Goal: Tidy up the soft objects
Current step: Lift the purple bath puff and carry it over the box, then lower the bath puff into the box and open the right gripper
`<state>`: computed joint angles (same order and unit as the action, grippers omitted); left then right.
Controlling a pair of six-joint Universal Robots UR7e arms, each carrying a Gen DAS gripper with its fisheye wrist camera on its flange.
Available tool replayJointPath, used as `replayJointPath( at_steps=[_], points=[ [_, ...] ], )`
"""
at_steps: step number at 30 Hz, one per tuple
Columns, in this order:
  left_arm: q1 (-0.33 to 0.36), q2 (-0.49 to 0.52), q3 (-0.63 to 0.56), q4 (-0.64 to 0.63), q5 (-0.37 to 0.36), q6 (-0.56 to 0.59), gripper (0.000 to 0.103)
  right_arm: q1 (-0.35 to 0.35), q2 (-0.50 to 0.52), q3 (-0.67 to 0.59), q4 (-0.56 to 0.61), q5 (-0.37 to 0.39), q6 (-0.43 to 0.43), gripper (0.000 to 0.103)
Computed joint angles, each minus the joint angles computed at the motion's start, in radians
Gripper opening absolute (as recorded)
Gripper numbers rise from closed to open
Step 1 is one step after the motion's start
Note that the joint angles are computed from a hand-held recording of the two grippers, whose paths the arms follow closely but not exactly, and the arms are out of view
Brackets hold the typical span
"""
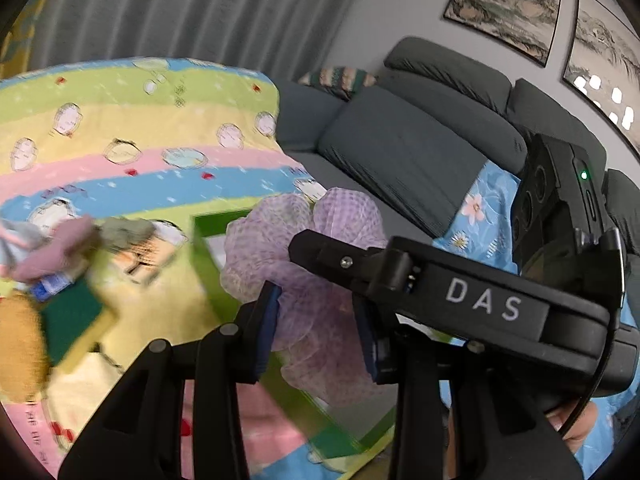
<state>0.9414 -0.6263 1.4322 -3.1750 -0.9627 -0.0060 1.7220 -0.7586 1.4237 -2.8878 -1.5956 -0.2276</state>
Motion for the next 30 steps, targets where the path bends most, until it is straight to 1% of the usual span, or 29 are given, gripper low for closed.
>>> replayJointPath(
  at_steps=[2,4,5,7,11,15,16,18,20,21,22,23,24,25,26,27,28,29,30],
  points=[
    [0.005,0.02,-0.035,0.05,-0.035,-0.02,0.034,-0.014,-0.005,-0.01,0.012,-0.015,0.021,0.054],
    [0.013,0.042,-0.084,0.128,-0.065,-0.04,0.034,-0.026,-0.007,-0.019,0.011,-0.04,0.046,0.053],
    [0.015,0.056,-0.114,0.176,-0.071,-0.054,0.034,-0.03,-0.009,-0.021,0.015,-0.063,0.055,0.054],
    [0.016,0.076,-0.152,0.233,-0.079,-0.069,0.034,-0.035,-0.004,-0.035,0.024,-0.106,0.068,0.054],
    [0.028,0.112,-0.231,0.355,-0.105,-0.114,0.034,-0.052,-0.003,-0.05,0.028,-0.157,0.089,0.054],
    [0.034,0.148,-0.296,0.452,-0.109,-0.141,0.034,-0.057,0.004,-0.06,0.006,-0.239,0.105,0.054],
    [0.035,0.152,-0.3,0.465,-0.113,-0.145,0.034,-0.061,0.005,-0.066,0.012,-0.249,0.112,0.054],
    [0.041,0.166,-0.327,0.512,-0.12,-0.163,0.037,-0.067,0.006,-0.074,0.024,-0.255,0.122,0.054],
    [0.045,0.176,-0.345,0.541,-0.121,-0.177,0.047,-0.07,0.012,-0.087,0.039,-0.271,0.13,0.054],
    [0.044,0.182,-0.357,0.562,-0.11,-0.188,0.048,-0.07,0.016,-0.092,0.042,-0.288,0.134,0.054],
    [0.043,0.185,-0.361,0.571,-0.1,-0.193,0.052,-0.071,0.018,-0.094,0.04,-0.293,0.134,0.054],
    [0.041,0.189,-0.363,0.566,-0.095,-0.181,0.061,-0.072,0.019,-0.096,0.035,-0.29,0.13,0.054],
    [0.04,0.19,-0.363,0.559,-0.096,-0.173,0.065,-0.073,0.019,-0.097,0.035,-0.286,0.13,0.054],
    [0.04,0.192,-0.364,0.554,-0.104,-0.165,0.07,-0.074,0.018,-0.095,0.034,-0.281,0.13,0.056],
    [0.04,0.191,-0.36,0.54,-0.12,-0.154,0.072,-0.075,0.016,-0.091,0.029,-0.271,0.127,0.061],
    [0.038,0.19,-0.358,0.534,-0.114,-0.151,0.074,-0.076,0.013,-0.086,0.023,-0.258,0.122,0.068],
    [0.034,0.191,-0.357,0.528,-0.097,-0.147,0.08,-0.076,0.01,-0.081,0.017,-0.25,0.121,0.07],
    [0.03,0.191,-0.355,0.519,-0.073,-0.143,0.082,-0.076,0.006,-0.074,0.004,-0.241,0.12,0.073],
    [0.029,0.187,-0.346,0.504,-0.062,-0.143,0.082,-0.075,0.005,-0.07,-0.005,-0.24,0.123,0.077]
  ],
)
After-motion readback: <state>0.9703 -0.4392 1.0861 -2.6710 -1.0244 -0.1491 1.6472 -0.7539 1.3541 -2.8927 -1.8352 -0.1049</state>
